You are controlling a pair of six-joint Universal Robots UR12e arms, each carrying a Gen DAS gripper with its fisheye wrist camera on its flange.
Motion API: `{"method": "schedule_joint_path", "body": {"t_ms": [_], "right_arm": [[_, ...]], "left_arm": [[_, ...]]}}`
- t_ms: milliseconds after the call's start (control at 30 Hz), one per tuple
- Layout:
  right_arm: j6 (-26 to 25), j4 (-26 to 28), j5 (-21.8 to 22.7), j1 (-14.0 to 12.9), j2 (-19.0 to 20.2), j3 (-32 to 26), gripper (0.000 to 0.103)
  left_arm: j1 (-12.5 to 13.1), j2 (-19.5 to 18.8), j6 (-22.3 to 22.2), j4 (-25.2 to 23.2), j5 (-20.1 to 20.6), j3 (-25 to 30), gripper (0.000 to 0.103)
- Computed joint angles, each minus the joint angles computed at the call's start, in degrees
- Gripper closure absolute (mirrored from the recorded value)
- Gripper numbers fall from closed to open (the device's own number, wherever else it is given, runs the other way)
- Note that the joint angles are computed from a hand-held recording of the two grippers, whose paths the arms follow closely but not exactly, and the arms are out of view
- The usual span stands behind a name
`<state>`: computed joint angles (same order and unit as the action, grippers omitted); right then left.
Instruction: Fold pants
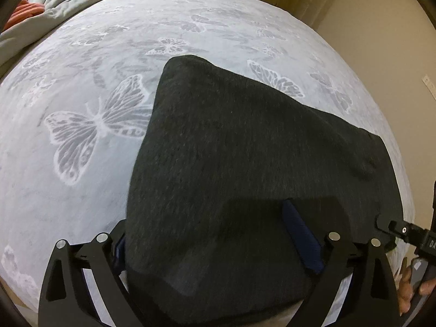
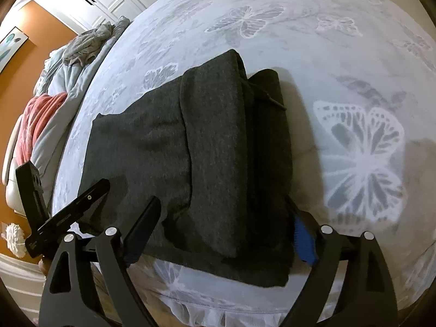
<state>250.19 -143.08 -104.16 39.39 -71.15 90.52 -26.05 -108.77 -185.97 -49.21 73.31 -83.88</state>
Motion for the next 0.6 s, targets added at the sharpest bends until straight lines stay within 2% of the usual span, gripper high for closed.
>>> {"method": "schedule_joint_path", "body": {"t_ms": [100,133,167,200,233,267,300,333,367,400,467,500,533,600], "right_arm": [[-0.87,0.28,-1.59,0.08,0.64,-0.66,0.018],[-1.14,0.82,-2.27,0.21,0.76,-0.96,0.029],[-1.25,0.43,-2.56,0.34,0.75,-0.91,0.041],[-1.16,-2.37,-2.03,0.42,0.40,-0.05,0.061],[-1.15,-3.94,-2.17,0.63,-0.05,0.49,0.072],[-1.82,-4.57,-2.79,0.99,-0.39,0.53,0.073],[-2.96,-5.54,-3.30,1.49,-0.81,0.61,0.074],[-3.85,-6.56,-3.46,1.92,-1.09,0.68,0.074],[-4.68,-6.86,-3.81,2.40,-1.31,0.64,0.074],[-5.08,-6.45,-3.69,2.68,-1.51,0.69,0.072],[-4.03,-4.95,-1.89,2.59,-1.63,1.35,0.066],[-1.60,-1.39,-1.41,2.47,-1.48,1.24,0.063],[0.22,0.47,-0.64,2.24,-1.28,1.43,0.052],[1.02,-1.08,-0.25,2.07,-1.34,1.90,0.047]], "left_arm": [[0.17,-0.78,0.14,0.35,-2.45,0.66,0.010],[0.32,-0.92,-0.28,0.77,-3.58,0.70,0.011],[0.45,-0.81,-0.65,1.04,-4.16,0.62,0.025],[0.50,-0.42,-1.23,0.99,-3.46,0.51,0.048],[0.63,-0.05,-1.44,0.60,-2.97,0.51,0.063],[1.23,0.65,-1.53,0.30,-4.08,0.21,0.085],[2.10,1.34,-1.42,0.05,-6.92,-0.19,0.090],[3.41,2.32,-1.06,-0.62,-11.88,-0.84,0.090],[4.08,2.99,-0.47,-1.38,-14.45,-1.15,0.090],[4.29,3.55,0.35,-2.34,-14.96,-1.27,0.089],[3.77,4.00,2.76,-5.99,-12.36,-1.10,0.086],[3.32,3.73,3.11,-7.34,-10.67,-0.83,0.081],[2.62,3.44,3.13,-8.34,-7.20,-0.87,0.074],[1.75,3.32,2.30,-7.02,-3.58,-1.48,0.060]]}}
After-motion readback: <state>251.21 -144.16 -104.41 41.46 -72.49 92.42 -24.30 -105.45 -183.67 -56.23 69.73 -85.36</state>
